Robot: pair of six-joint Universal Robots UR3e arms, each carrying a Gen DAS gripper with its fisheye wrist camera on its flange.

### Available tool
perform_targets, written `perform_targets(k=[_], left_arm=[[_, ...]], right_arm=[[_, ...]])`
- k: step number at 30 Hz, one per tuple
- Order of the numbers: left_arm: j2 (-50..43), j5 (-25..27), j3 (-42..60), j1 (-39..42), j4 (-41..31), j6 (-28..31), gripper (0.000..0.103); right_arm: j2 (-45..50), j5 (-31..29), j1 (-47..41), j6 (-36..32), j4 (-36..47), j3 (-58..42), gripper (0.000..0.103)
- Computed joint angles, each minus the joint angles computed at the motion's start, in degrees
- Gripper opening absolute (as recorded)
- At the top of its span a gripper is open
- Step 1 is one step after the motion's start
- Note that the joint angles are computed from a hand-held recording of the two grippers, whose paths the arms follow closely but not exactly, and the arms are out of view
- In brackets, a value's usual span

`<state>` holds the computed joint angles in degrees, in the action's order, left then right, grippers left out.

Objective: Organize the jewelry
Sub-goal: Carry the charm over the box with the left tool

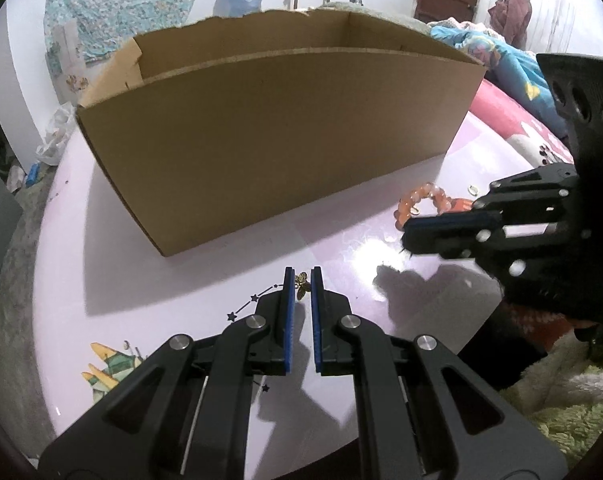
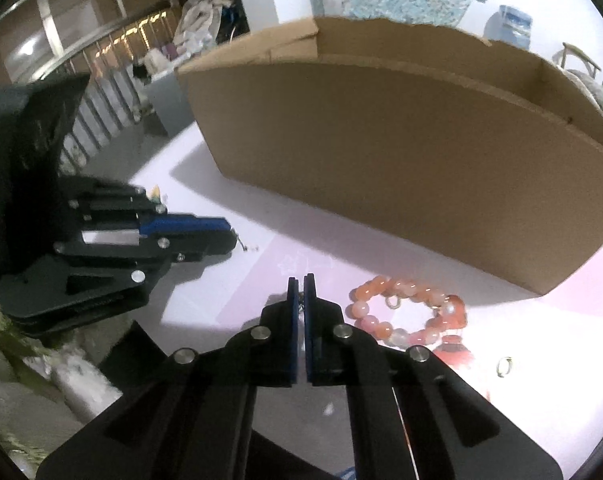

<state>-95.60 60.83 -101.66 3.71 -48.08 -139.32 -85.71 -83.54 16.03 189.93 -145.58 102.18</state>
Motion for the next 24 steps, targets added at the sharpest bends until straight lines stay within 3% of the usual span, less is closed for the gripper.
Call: perform_targets(k=[8, 15, 17, 20, 24], left_arm=[[7.4, -4.1, -0.3, 3.9, -3.9, 1.4, 0.007], [10.4, -12.2, 9.0, 7.0, -10.4, 1.7, 0.007], [8.6, -13.7, 13.2, 7.0, -10.2, 0.6, 0.007], [2.7, -11.4, 20.7, 4.4, -8.1, -2.5, 0.007], [-8.5, -7.9, 35.6, 0.9, -15.0, -5.5, 0.007]], right_arm=[[-8.1, 3.1, -3.6, 2.4, -1.1, 1.5, 0.002], [-9.4, 7.5, -7.9, 0.6, -2.3, -5.4, 0.002], [-9.4, 10.4, -10.6, -0.6, -1.7, -7.8, 0.002], [-5.7, 14.4, -13.8, -1.5, 1.5, -13.9, 0.002], [1.2, 19.2, -17.2, -2.3, 9.7, -23.1, 0.002]])
